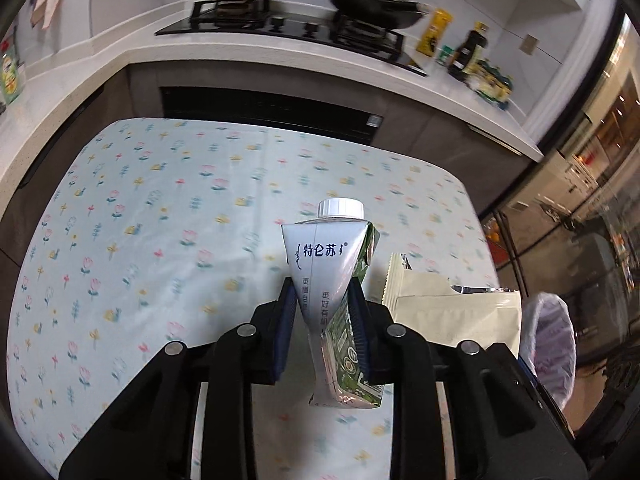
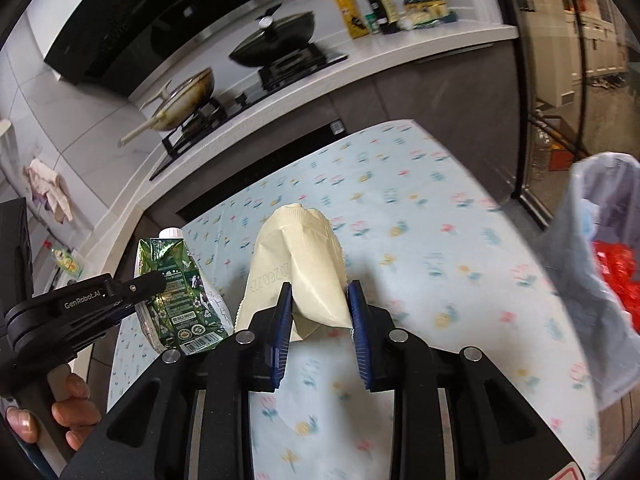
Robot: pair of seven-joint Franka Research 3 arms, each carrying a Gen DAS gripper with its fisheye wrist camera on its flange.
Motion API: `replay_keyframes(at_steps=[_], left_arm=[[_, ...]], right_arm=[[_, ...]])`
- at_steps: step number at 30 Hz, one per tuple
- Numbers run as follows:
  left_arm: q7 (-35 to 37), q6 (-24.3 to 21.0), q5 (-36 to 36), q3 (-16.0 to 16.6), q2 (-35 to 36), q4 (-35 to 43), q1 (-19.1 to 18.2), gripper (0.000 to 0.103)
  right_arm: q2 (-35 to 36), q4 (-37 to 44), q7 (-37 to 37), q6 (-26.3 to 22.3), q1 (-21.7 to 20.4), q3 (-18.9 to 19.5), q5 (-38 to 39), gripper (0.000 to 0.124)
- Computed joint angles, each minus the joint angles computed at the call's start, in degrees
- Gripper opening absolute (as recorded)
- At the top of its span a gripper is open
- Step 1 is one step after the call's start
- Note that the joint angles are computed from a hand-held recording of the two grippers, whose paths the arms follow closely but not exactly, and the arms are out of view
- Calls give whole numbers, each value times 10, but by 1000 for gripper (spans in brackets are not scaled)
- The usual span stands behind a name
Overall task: Collect trash
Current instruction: 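Carry the green carton and cream paper bag over the bin, then open both tools to drop the carton and paper bag into the bin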
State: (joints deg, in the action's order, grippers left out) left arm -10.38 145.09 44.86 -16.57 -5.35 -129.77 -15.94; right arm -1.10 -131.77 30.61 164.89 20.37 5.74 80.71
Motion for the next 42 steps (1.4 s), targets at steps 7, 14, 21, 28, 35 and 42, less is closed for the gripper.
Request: replay_keyframes(at_steps=[7,14,21,28,35,42], left_arm=[[6,-52,20,-24,65,104,-52,26],[30,-101,42,-17,151,231,-121,26],[74,-126,45,7,243,364,-187,26],[131,-136,23,36,329,486,-234,26],[212,-135,-40,60,426,617,-260,26],[290,-151,-117,78,511,735,-274,26]], right_arm=[[-81,-66,-35,-24,-37,-45,28,26],[-127,-102,-55,-56,-86,-94,27,26],[-133,-107,-66,-84,-143,-133,25,26],[-106,-86,-71,-101,-193,-153,30,26],[-61,-55,-75,-92,-220,-144,30,26],[-9,-17,-54,-80,-231,-129,22,27]])
